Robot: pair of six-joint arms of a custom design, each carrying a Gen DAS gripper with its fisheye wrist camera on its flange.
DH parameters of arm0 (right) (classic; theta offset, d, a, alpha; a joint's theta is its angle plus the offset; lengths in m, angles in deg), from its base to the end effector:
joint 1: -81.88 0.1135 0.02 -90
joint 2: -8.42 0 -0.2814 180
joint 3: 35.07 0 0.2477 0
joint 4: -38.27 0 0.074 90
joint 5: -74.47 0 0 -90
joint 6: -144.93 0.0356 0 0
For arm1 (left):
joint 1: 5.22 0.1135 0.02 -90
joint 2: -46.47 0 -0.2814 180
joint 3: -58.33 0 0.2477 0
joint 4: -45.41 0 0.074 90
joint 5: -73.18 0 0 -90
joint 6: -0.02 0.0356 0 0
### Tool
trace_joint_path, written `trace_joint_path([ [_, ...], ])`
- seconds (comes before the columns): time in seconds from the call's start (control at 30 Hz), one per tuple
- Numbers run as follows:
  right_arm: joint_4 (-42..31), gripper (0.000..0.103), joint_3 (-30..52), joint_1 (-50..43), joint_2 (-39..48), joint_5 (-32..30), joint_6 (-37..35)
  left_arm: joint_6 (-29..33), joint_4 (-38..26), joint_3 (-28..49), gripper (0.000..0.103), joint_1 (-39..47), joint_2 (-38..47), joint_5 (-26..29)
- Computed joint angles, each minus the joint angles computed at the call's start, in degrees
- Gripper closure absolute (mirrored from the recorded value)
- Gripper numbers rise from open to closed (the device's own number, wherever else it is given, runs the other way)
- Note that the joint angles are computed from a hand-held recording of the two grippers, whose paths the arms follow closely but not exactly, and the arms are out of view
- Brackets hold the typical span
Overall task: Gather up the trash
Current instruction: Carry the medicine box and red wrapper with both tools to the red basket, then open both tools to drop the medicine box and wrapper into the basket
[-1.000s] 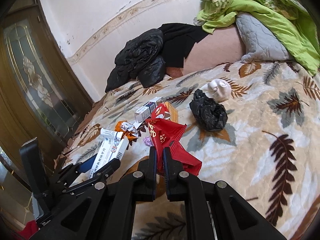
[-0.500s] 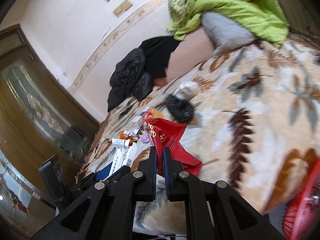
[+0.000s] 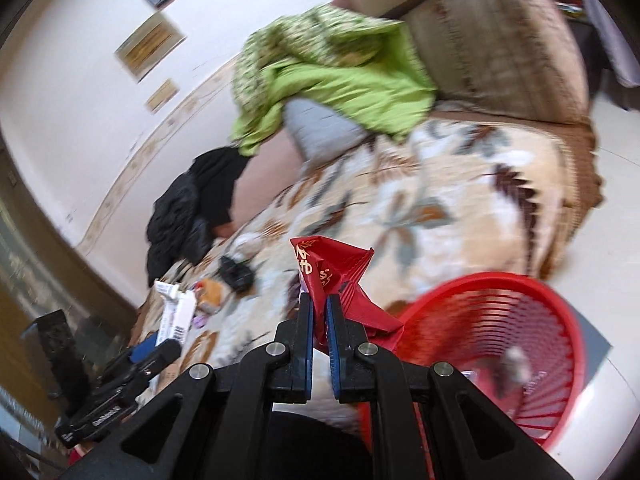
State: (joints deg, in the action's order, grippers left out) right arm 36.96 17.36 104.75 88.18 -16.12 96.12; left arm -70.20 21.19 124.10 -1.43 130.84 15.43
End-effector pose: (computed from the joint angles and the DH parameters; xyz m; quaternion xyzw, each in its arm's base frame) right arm 0.2636 0.1116 0.2242 0.1343 0.8495 0.2744 0.4302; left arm 0.3041 0.0011 0.2438 0.2325 0.8564 -0.1706 0.4283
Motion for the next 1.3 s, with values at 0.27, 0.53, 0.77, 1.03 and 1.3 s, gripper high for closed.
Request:
trace_joint_path([
  [0.27,-0.17,0.096,-6.37,-6.96,-4.48,-2.17,0.84,-2.34,-2.38,2.99,0.051,-11.22,1.88,-4.31],
  [0.53,1.78,0.094,-9.6,-11.18,-3.19,-3.94,1.97,-4.2,-2.74,6.31,0.05,-20.62,7.33,-9.26],
  [0.77,-0.65,0.072,-9.88,-12.75,-4.06,-3.27,1.76,-3.33,-3.33,6.71,0.036,-23.72,8.67,-9.72],
  [1.03,-2.11,0.059,-5.53,-9.0,-2.67,-0.74,0.35,-3.48,-3.38,5.38,0.031,-17.11,6.36,-6.97],
  [1.3,-0.98,0.057,4.39,-0.21,8.22,-1.43,-0.99,-0.1,-3.77,4.3,0.031,-3.9,6.4,-5.42],
])
